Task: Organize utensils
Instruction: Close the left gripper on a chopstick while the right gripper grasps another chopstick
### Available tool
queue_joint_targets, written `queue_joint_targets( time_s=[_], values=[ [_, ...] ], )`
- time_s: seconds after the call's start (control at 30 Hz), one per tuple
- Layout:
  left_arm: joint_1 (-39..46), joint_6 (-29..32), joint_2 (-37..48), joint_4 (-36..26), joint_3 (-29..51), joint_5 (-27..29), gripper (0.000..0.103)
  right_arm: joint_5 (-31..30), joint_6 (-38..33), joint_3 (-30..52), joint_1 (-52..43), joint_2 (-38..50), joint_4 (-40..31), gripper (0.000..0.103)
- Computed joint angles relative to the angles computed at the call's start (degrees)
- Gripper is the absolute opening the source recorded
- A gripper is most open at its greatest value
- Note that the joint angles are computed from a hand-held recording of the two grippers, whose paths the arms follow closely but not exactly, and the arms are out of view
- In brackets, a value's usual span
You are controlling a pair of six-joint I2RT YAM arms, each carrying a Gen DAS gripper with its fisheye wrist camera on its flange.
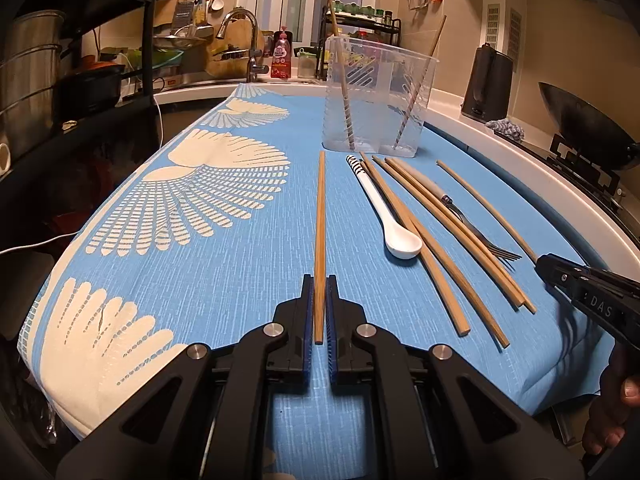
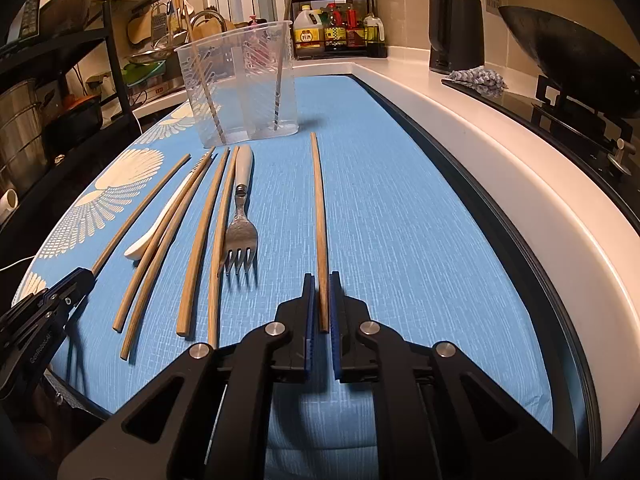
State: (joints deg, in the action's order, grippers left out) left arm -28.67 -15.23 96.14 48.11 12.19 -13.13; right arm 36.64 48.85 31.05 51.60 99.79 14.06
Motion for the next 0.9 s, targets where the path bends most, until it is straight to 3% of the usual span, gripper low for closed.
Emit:
queue_joint_targets(
  time_s=[0.9],
  values=[
    [-0.46, 0.25, 0.13, 0.07, 0.06, -0.43, 0.006, 0.26, -1.08, 0.74, 0.21, 0.16, -0.54, 0.005]
  ],
)
